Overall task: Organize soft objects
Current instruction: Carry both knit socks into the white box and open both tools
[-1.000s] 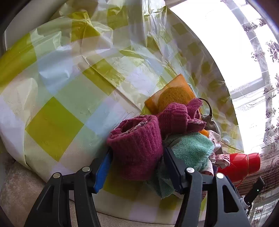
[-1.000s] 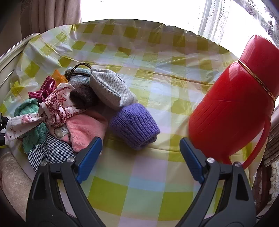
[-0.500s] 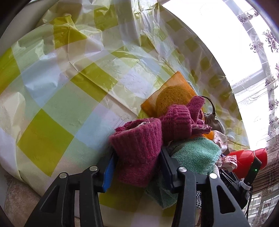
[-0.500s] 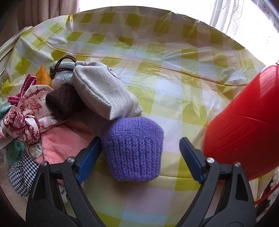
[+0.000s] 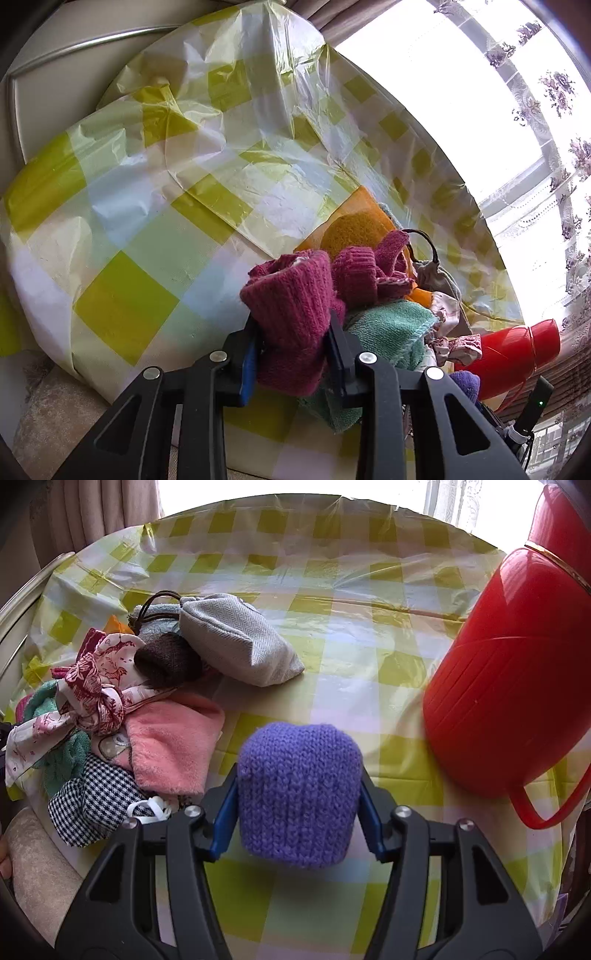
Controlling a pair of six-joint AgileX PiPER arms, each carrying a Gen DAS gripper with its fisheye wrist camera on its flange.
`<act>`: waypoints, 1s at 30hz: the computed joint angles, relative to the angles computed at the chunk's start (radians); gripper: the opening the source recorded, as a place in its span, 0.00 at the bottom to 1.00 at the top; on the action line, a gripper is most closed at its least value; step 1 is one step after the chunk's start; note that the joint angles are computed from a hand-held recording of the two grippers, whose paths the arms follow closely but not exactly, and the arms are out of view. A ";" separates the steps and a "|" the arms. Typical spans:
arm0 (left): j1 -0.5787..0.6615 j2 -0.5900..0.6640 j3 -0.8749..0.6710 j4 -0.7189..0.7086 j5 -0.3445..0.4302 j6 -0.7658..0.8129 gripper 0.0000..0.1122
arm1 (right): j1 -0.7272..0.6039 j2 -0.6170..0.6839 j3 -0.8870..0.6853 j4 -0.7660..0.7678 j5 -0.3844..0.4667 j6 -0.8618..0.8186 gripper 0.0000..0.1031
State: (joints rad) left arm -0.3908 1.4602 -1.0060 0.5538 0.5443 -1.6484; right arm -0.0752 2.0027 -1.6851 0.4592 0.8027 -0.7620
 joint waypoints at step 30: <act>-0.472 0.142 -0.339 0.197 0.158 -0.044 0.29 | -0.372 -0.326 0.374 0.192 0.047 -0.273 0.59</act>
State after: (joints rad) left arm -0.8628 1.6026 -1.3452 0.7505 0.7022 -1.6927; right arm -0.4473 1.6768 -1.3114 0.6515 0.8500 -1.0345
